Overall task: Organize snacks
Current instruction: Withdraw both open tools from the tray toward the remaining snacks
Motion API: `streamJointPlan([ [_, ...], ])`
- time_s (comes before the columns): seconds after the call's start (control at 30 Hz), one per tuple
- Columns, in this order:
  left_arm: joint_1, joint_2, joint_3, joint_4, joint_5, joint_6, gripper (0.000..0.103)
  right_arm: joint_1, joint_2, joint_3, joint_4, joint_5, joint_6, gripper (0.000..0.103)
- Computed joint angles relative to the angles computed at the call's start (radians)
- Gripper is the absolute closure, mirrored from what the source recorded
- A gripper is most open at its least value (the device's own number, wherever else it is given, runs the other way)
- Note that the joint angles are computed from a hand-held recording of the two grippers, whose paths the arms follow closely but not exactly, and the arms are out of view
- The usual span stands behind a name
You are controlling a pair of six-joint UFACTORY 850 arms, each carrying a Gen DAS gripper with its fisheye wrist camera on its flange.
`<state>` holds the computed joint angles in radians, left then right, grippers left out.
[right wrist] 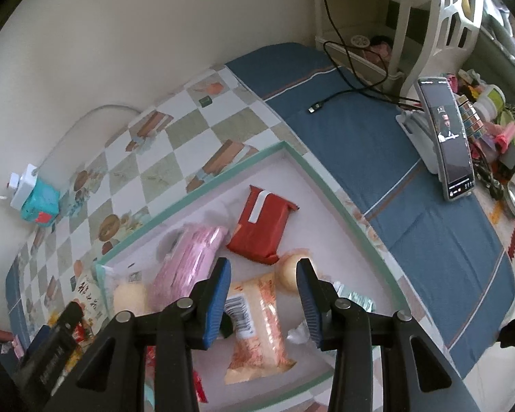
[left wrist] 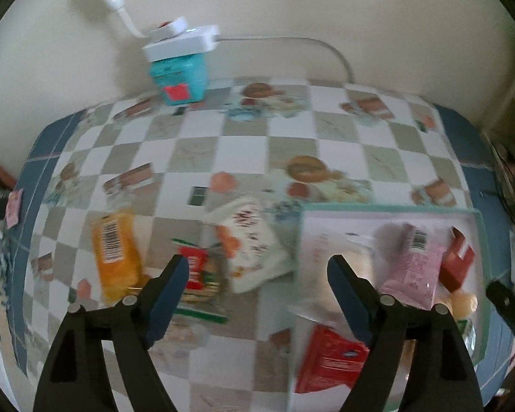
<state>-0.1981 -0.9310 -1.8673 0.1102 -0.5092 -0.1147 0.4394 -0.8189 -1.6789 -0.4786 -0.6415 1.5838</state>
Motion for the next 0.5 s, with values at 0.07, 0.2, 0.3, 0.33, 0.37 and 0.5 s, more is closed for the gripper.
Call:
streamJointPlan([
  [0.07, 0.019, -0.004, -0.012, -0.012, -0.017, -0.011, 0.019, 0.006, -0.006, -0.013, 0.012, -0.002, -0.011, 0.044],
  [0.2, 0.057, -0.008, -0.032, -0.017, -0.034, -0.045, 0.016, 0.021, -0.021, -0.046, 0.017, -0.027, -0.027, 0.037],
  [0.3, 0.086, -0.015, -0.053, -0.001, -0.041, -0.083, 0.012, 0.029, -0.034, -0.072, 0.023, -0.056, -0.023, 0.029],
  [0.33, 0.097, -0.019, -0.062, 0.005, -0.047, -0.093, 0.012, 0.032, -0.04, -0.083, 0.028, -0.068, -0.024, 0.029],
  [0.37, 0.107, -0.025, -0.073, 0.01, -0.054, -0.101, 0.012, 0.035, -0.046, -0.094, 0.034, -0.079, -0.029, 0.029],
  [0.5, 0.148, -0.041, -0.1, 0.04, -0.071, -0.131, 0.012, 0.048, -0.069, -0.137, 0.047, -0.111, -0.044, 0.027],
])
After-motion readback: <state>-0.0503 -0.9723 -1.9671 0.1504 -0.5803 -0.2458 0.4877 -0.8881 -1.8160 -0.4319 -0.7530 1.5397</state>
